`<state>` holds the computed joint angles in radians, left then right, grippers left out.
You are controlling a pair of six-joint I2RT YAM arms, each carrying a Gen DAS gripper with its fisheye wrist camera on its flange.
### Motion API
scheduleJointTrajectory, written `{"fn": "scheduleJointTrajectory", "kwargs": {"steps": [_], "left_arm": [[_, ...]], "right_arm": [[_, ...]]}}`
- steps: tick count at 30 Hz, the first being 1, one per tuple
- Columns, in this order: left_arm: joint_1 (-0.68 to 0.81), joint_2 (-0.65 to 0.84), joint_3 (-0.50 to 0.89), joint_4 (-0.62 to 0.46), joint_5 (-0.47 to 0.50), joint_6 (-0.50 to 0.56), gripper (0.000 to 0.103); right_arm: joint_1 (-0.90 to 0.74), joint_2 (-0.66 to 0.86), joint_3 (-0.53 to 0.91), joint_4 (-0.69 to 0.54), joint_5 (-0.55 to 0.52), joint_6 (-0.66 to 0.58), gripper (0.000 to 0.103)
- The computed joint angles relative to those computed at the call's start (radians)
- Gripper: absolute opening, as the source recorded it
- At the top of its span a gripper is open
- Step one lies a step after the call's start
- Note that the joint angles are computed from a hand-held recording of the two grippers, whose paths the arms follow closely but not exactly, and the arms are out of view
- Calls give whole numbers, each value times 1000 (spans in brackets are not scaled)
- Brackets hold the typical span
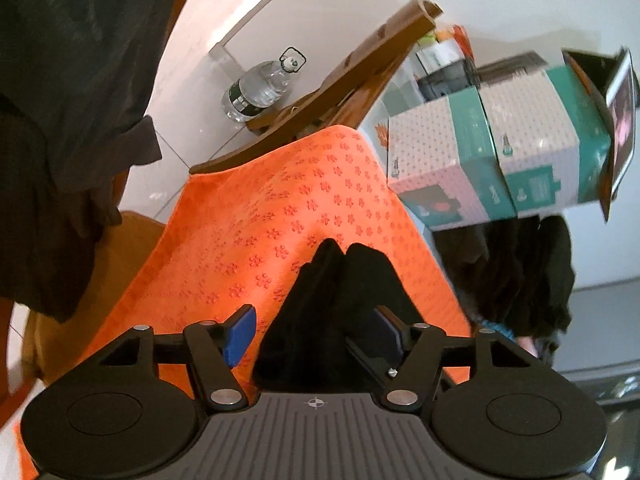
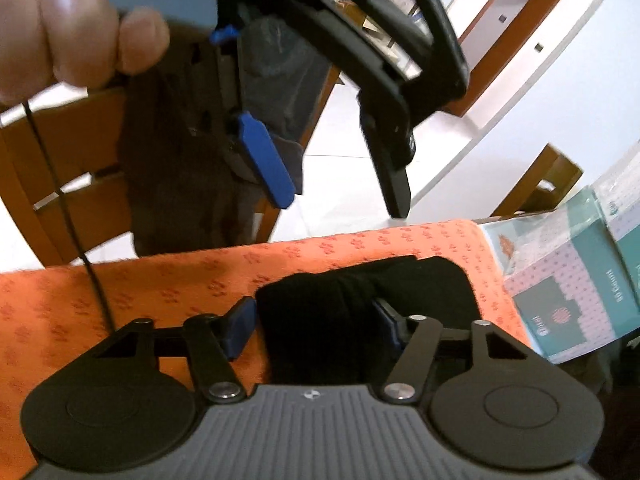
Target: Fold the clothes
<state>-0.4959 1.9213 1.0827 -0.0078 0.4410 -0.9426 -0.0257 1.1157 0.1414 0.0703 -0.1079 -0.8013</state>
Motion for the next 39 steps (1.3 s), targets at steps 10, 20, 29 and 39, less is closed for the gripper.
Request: {"fn": "scheduleJointTrajectory", "kwargs": {"steps": [10, 20, 29, 39], "left_arm": [[-17, -4, -23, 15, 24, -24, 71], [-63, 95, 2, 134, 46, -204, 83], [-150, 200, 174, 51, -16, -159, 55], [-153, 215, 250, -104, -53, -4, 41]], "right_arm": [[-19, -1, -32, 81, -4, -3, 37], [-184, -235, 78, -262, -150, -45, 34], [-305, -275, 110, -373, -253, -135, 33], [-749, -132, 303, -811, -509, -381, 42]]}}
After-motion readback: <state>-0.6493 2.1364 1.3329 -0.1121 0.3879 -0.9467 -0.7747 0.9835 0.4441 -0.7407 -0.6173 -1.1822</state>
